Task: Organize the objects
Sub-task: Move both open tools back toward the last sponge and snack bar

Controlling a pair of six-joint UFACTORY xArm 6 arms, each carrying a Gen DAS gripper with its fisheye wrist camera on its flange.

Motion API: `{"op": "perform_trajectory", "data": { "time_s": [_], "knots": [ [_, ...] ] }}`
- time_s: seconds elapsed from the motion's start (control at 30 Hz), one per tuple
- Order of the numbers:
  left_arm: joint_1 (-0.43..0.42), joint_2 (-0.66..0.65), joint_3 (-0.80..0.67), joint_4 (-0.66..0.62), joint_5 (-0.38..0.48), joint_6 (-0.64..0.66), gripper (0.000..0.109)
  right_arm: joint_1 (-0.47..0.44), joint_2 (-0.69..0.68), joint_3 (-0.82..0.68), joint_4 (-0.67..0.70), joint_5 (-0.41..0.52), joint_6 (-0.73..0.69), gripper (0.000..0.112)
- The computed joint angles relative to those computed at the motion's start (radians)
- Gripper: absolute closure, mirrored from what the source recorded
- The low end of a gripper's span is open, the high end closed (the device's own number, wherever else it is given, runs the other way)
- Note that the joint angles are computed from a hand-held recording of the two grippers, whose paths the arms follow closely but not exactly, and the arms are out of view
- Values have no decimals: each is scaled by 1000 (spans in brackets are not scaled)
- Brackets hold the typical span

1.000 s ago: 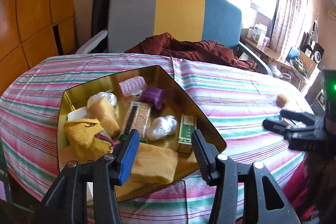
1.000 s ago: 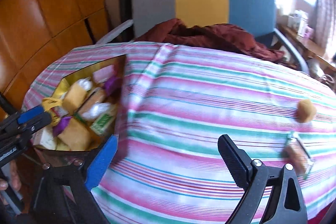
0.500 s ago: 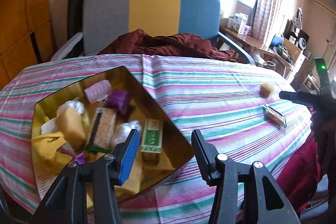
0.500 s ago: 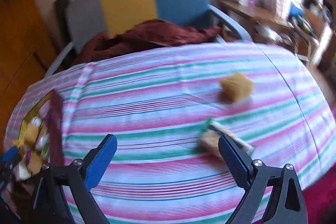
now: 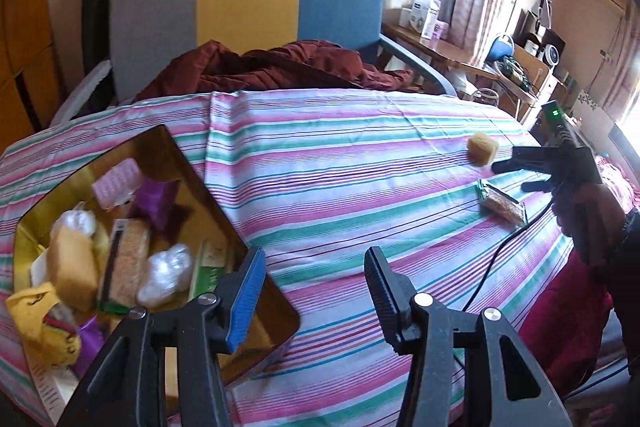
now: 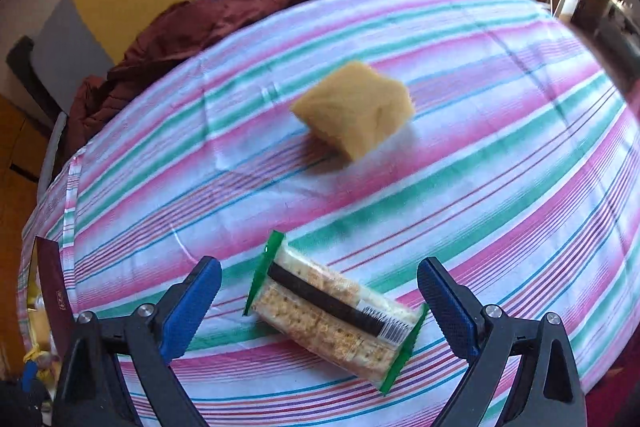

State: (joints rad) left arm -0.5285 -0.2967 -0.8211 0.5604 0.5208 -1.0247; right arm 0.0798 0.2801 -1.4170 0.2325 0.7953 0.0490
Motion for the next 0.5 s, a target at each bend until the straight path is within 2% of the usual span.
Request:
{"op": "perform_trajectory", "data": {
  "time_s": [0.07,0.17,0.27,0.33,0.5],
  "knots": [
    [3,34,-23,-24,-9,26,57,0,2,4,63,29,-50,13],
    [8,88,-59,-76,-23,71,57,-2,-8,7,305,101,-251,12],
    [10,141,-101,-115,-29,112,57,3,-15,2,459,168,-385,13],
    [9,174,-126,-152,-40,148,57,15,-27,12,460,146,-393,13],
    [-2,289,-230,-251,-56,280,57,27,-39,33,318,-5,-286,13]
  ]
}}
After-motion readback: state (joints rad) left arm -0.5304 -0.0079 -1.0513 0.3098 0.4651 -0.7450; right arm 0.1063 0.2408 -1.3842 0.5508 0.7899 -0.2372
